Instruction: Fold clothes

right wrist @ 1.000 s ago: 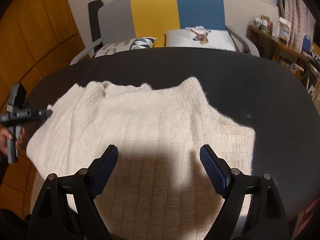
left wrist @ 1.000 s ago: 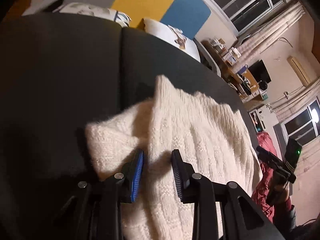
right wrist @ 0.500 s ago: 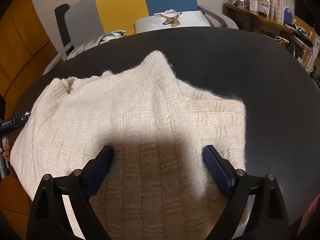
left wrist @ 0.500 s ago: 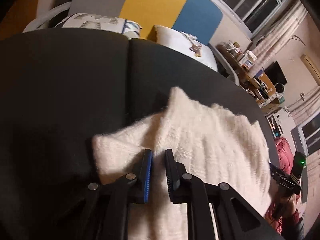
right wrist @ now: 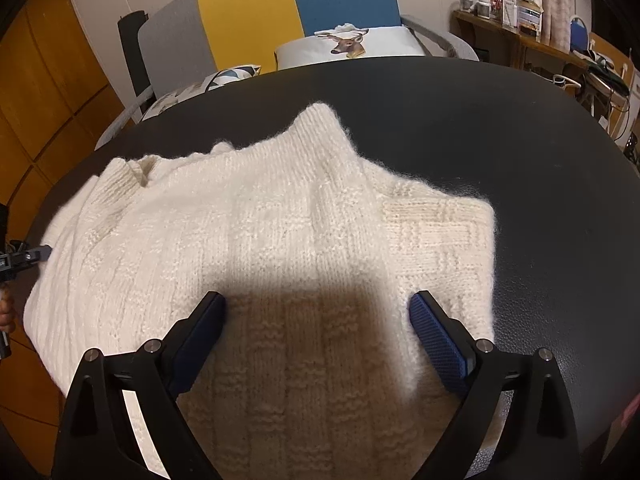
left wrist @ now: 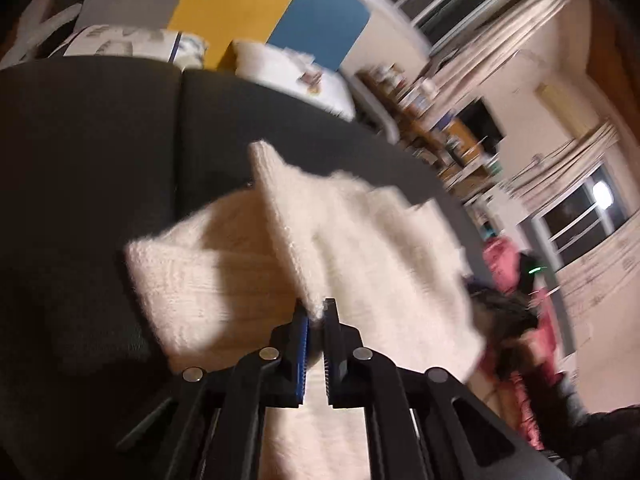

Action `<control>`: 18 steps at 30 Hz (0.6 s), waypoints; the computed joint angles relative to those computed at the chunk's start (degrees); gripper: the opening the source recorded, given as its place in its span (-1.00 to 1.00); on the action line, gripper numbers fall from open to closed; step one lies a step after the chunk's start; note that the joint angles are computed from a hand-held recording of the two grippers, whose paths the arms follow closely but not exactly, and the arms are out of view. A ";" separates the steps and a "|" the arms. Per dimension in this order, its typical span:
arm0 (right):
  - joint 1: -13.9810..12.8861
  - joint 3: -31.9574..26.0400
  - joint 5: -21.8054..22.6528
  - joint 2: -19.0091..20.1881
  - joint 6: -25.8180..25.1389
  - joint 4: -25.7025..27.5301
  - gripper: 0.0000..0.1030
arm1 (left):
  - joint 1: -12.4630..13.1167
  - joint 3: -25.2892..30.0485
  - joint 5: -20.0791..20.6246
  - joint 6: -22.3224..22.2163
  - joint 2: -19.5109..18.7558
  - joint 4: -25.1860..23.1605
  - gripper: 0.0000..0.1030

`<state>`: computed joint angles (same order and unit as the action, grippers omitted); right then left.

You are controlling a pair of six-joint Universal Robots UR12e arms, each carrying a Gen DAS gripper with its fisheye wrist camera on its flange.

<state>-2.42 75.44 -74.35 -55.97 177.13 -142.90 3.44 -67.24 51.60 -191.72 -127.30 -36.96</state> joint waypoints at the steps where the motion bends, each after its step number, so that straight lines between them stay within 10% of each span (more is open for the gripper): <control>1: 0.04 0.05 -0.14 -0.01 0.08 -0.12 0.85 | 0.35 -1.58 -1.19 -2.22 0.71 3.53 -0.91; 3: 0.14 0.38 -0.50 -0.10 0.49 -0.72 0.85 | 0.60 -4.29 0.55 -5.67 2.05 7.01 -0.88; 7: 0.33 0.62 -1.04 0.02 0.84 -1.83 0.90 | 1.16 -5.81 3.56 -7.88 2.21 -0.69 -0.54; 12: 0.34 0.18 -1.14 0.14 0.59 -1.15 0.92 | 2.97 -12.64 -5.73 -17.93 2.96 15.30 -0.43; 18: 1.31 -0.90 -4.38 -0.67 1.00 -0.26 0.92 | 2.29 -15.79 -8.03 -10.39 4.96 12.75 -0.37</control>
<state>-1.11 74.55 -78.73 -56.65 178.13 -143.16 5.73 -83.03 43.57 -202.11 -122.34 -24.21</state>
